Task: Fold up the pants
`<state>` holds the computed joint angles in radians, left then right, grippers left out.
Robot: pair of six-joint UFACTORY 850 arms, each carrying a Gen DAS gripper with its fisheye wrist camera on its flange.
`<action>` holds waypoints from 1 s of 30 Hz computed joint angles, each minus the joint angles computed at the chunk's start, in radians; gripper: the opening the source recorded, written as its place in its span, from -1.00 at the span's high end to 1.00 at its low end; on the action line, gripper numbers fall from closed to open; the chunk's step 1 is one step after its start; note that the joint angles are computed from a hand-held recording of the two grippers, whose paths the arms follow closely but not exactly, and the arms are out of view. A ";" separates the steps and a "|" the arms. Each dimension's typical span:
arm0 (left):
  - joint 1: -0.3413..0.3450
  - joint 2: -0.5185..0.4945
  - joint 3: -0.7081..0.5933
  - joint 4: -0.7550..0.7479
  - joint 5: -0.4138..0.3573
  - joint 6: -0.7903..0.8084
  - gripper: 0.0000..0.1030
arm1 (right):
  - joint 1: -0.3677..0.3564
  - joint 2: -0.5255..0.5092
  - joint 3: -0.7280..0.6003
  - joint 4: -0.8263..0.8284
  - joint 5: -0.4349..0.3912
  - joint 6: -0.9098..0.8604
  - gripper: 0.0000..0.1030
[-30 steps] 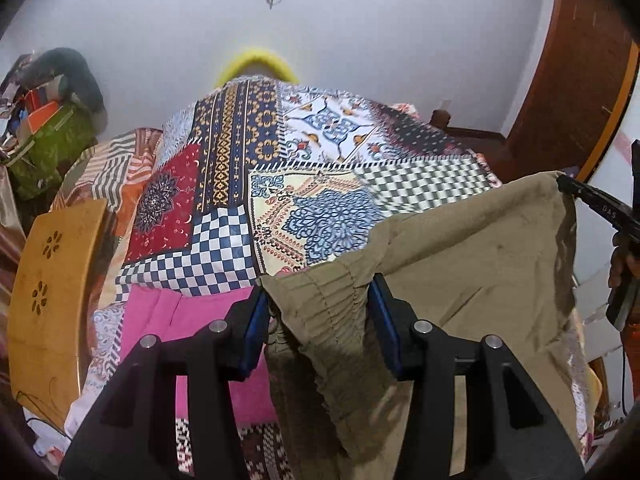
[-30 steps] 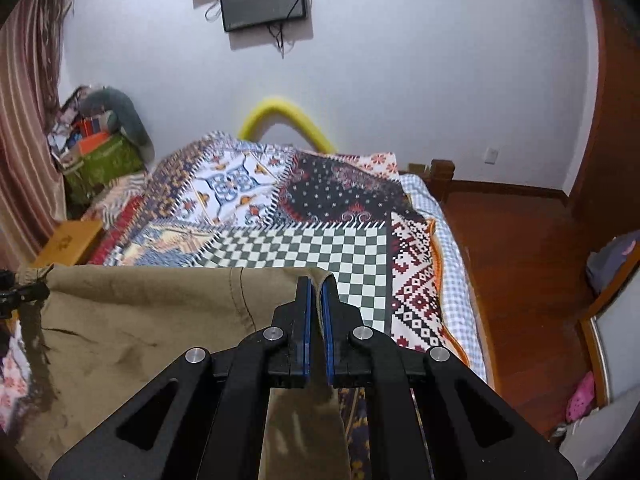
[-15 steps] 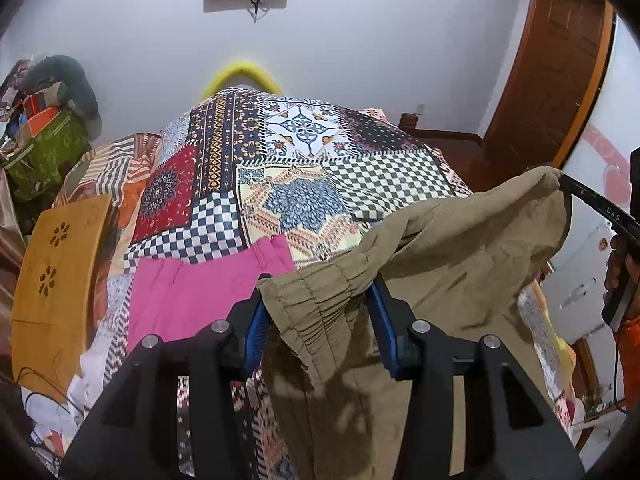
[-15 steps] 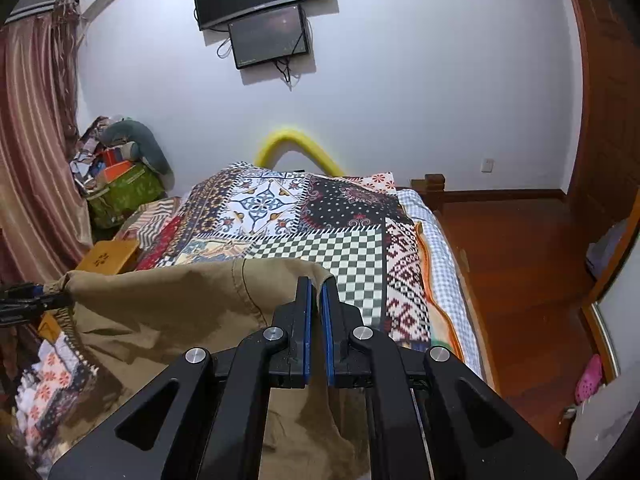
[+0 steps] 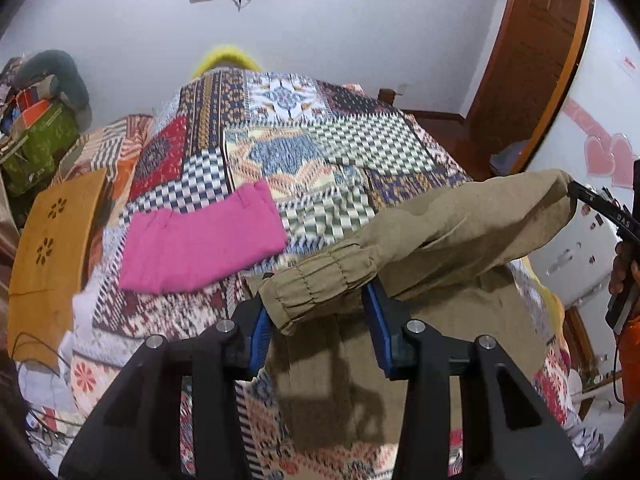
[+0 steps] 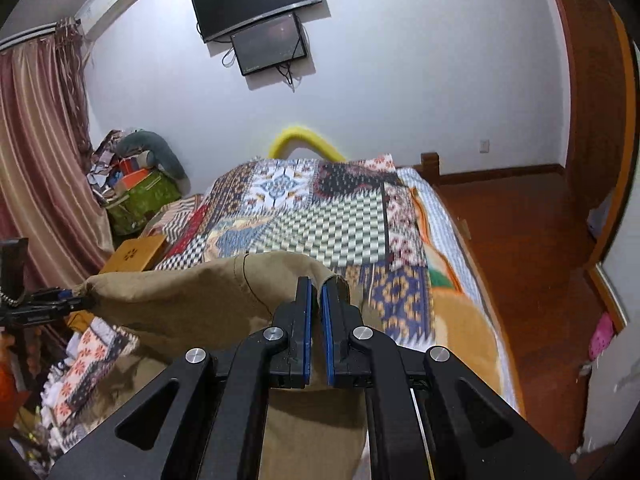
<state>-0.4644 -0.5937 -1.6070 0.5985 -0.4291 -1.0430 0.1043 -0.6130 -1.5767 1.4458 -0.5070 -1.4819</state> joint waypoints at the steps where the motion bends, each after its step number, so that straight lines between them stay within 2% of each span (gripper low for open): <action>1: -0.003 0.007 0.018 0.002 0.010 -0.010 0.20 | -0.003 0.011 0.022 0.005 -0.003 -0.006 0.91; 3: -0.010 0.028 0.062 0.012 0.035 -0.040 0.21 | -0.007 0.046 0.087 0.022 0.001 -0.030 0.91; 5: -0.013 0.042 0.094 0.006 0.052 -0.055 0.44 | -0.012 0.068 0.132 0.025 -0.001 -0.039 0.91; 6: -0.013 0.048 0.110 -0.011 0.055 -0.050 0.46 | -0.014 0.081 0.157 0.018 0.000 -0.036 0.91; 11: -0.008 0.069 0.185 -0.128 0.095 0.021 0.46 | -0.013 0.111 0.239 -0.044 0.004 0.010 0.91; 19: -0.026 0.102 0.273 -0.088 0.134 -0.069 0.49 | -0.025 0.132 0.343 -0.110 0.005 0.076 0.91; 22: -0.030 0.115 0.290 -0.079 0.125 -0.088 0.49 | -0.023 0.137 0.356 -0.171 0.019 0.112 0.88; 26: -0.042 0.136 0.302 -0.001 0.098 -0.152 0.49 | -0.027 0.158 0.384 -0.174 0.033 0.100 0.88; 30: -0.064 0.165 0.304 0.165 0.052 -0.286 0.49 | -0.034 0.178 0.394 -0.159 0.048 0.088 0.88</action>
<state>-0.5286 -0.4288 -1.3029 0.7638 -0.3771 -1.3295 0.0703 -0.4350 -1.1829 1.2870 -0.4590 -1.3936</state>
